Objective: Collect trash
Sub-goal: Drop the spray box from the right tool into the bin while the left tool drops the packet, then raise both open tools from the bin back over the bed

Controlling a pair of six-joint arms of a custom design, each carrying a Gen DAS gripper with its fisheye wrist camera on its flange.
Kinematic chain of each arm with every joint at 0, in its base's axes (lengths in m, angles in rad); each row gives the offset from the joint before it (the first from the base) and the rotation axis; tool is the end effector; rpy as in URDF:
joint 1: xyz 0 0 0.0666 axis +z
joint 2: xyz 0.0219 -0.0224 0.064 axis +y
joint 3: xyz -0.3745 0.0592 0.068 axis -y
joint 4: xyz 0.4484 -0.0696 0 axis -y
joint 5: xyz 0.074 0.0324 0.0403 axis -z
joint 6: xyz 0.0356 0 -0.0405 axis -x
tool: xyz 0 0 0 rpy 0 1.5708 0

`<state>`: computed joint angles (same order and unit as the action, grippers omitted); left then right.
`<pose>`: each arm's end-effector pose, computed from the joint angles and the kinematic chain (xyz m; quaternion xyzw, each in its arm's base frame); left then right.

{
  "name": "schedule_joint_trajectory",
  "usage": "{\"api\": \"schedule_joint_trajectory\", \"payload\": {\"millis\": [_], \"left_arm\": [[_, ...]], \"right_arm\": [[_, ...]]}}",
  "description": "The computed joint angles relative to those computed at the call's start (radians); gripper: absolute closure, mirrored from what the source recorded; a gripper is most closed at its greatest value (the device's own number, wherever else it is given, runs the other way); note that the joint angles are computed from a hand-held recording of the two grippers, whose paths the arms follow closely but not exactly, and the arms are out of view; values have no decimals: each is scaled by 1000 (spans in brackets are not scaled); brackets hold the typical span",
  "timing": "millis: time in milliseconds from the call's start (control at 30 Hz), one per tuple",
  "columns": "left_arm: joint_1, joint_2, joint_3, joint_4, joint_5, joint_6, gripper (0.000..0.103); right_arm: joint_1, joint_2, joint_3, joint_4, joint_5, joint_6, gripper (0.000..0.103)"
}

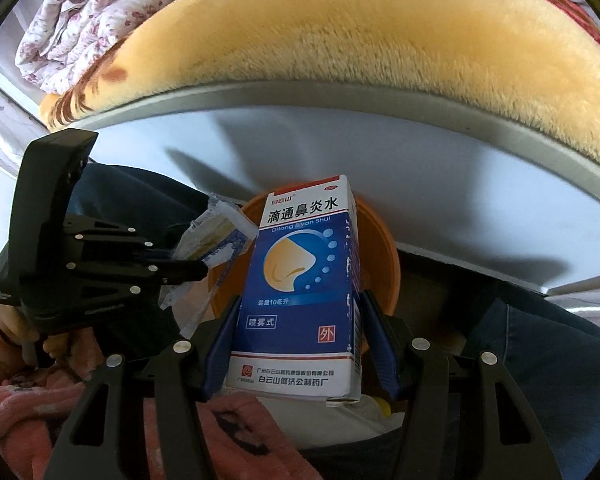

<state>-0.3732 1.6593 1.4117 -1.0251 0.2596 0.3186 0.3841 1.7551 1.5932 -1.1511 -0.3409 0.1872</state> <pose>0.5451 -0.2237 0.2840 0.0460 0.9797 -0.1703 0.0951 0.5771 0.2457 0.3100 -0.2963 0.9316 0.1799 0.1095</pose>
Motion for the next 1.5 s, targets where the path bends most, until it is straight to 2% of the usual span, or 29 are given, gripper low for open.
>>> {"api": "schedule_joint_trajectory", "payload": {"millis": [167,200,233,267,333,633,1167,1233,1333,1367,1500], "left_arm": [[-2,-2,-2,-1,-7,7,95],[-4,-4,-2,0,-19,9,91],[-4,-4,-2,2,-25,10,77],[-5,-7,-2,4,-44,18,51],[-8,-18,-8,18,-84,33,29],[-1,-32,-19,24,-103,79,28],[-2,-47,-13,21,-130,71,28],[-5,-57,-10,22,-153,63,28],[-14,-78,-3,29,-240,35,28],[-16,-89,-1,35,-277,22,25],[-13,-136,4,85,-374,-17,22]], "right_arm": [[5,22,23,-7,6,-9,43],[5,24,25,-7,7,-9,41],[6,25,27,-6,8,-10,31],[4,20,18,4,9,-12,29],[2,9,9,24,7,-19,25],[-16,2,-2,39,-2,-33,23],[-12,-14,-12,59,6,-44,22],[-15,-22,-9,66,-10,-45,22],[-25,-41,5,93,-53,-54,21],[-28,-47,10,104,-65,-58,20],[-41,-49,64,170,-108,-97,16]]}}
